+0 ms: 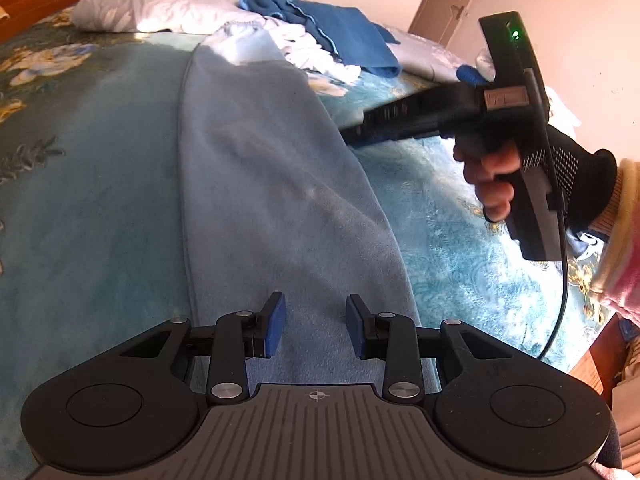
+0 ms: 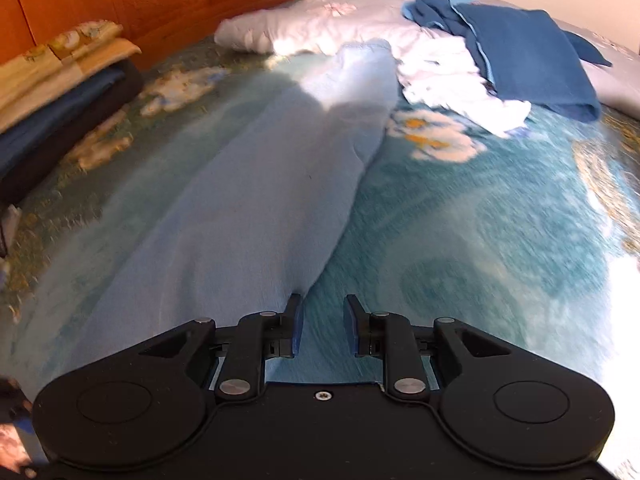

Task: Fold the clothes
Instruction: 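Open the right tool and hold both tools above the folded strip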

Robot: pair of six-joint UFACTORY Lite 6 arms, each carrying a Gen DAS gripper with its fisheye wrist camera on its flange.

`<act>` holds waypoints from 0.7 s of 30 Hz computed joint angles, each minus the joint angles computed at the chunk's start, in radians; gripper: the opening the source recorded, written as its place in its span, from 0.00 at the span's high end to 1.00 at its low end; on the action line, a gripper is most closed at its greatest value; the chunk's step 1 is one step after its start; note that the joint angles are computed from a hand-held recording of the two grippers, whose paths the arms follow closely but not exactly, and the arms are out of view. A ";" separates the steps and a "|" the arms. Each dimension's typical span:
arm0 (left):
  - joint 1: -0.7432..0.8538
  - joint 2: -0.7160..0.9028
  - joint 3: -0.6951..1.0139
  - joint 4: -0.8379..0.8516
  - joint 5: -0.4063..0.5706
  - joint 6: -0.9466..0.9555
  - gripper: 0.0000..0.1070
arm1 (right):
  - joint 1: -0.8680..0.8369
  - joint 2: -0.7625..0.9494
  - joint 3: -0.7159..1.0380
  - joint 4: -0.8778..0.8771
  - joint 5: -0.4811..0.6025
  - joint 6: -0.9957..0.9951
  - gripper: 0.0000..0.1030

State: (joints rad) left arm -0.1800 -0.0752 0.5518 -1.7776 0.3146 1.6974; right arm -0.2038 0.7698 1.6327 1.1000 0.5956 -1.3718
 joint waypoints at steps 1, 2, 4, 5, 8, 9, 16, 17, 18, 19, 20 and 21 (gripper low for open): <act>0.003 -0.002 -0.003 -0.001 0.004 0.004 0.73 | -0.010 0.005 0.004 0.048 0.025 -0.024 0.76; 0.005 -0.003 -0.006 -0.002 0.007 0.008 0.73 | -0.023 0.011 0.006 0.097 0.058 -0.051 0.76; 0.018 0.009 0.007 0.043 0.020 -0.030 0.73 | -0.029 0.026 0.018 0.106 0.063 -0.070 0.74; 0.025 0.012 0.013 0.068 0.027 -0.054 0.73 | -0.030 0.035 0.026 0.105 0.061 -0.076 0.74; 0.039 0.010 0.019 0.119 0.040 -0.117 0.73 | -0.047 0.040 0.022 0.113 0.022 -0.104 0.73; 0.039 0.012 0.020 0.123 0.039 -0.125 0.73 | -0.064 0.047 0.028 0.119 0.043 -0.102 0.73; 0.023 0.026 0.037 0.131 0.020 -0.141 0.72 | -0.103 -0.015 -0.070 0.055 0.105 -0.246 0.72; 0.024 0.024 0.037 0.136 0.021 -0.147 0.72 | -0.106 -0.029 -0.088 0.047 0.118 -0.264 0.72; 0.024 0.023 0.037 0.138 0.020 -0.151 0.72 | -0.108 -0.043 -0.107 0.043 0.128 -0.287 0.72; 0.023 0.025 0.038 0.139 0.020 -0.153 0.72 | -0.110 -0.059 -0.129 0.037 0.134 -0.308 0.72; 0.023 0.025 0.040 0.141 0.018 -0.156 0.72 | -0.110 -0.072 -0.148 0.028 0.138 -0.324 0.72; 0.022 0.026 0.041 0.143 0.017 -0.160 0.72 | -0.110 -0.087 -0.167 0.023 0.138 -0.346 0.72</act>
